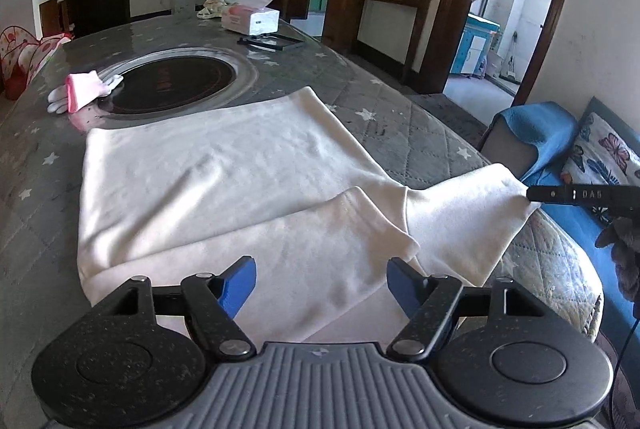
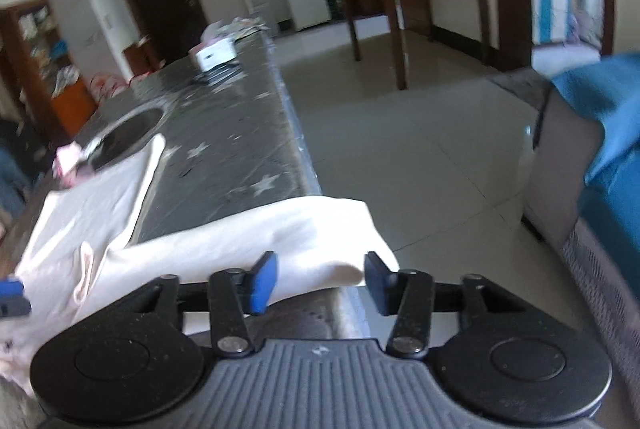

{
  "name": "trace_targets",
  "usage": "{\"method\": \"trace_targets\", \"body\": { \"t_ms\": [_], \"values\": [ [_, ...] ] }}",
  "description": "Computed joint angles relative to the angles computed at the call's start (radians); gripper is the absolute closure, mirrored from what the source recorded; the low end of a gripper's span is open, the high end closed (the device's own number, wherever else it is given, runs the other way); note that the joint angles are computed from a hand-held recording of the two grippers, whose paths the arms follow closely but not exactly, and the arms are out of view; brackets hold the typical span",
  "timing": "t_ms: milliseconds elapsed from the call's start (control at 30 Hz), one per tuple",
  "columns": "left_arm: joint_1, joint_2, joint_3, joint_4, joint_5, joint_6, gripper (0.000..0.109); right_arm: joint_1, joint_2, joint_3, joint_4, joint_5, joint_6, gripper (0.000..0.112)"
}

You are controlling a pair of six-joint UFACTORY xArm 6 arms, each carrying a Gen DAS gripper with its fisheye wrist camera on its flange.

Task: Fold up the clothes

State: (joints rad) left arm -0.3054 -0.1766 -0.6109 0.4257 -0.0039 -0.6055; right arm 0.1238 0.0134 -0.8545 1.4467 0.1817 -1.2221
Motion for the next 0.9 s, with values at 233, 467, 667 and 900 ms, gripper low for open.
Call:
{"method": "trace_targets", "body": {
  "t_ms": [233,467,667,900],
  "values": [
    [-0.018,0.03,-0.039,0.042,0.034,-0.031,0.031,-0.119,0.048,-0.022,0.067,0.181,0.073,0.058],
    [-0.03,0.046,-0.066,0.105,0.076,-0.086,0.027,-0.224,0.097,-0.033,0.232,0.397,0.016,0.07],
    [-0.033,0.044,-0.076,0.171,0.102,-0.145,0.024,-0.299,0.129,-0.027,0.317,0.555,0.005,0.07],
    [-0.037,0.045,-0.083,0.215,0.122,-0.192,0.023,-0.298,0.142,-0.042,0.365,0.536,-0.014,0.082]
  ]
}}
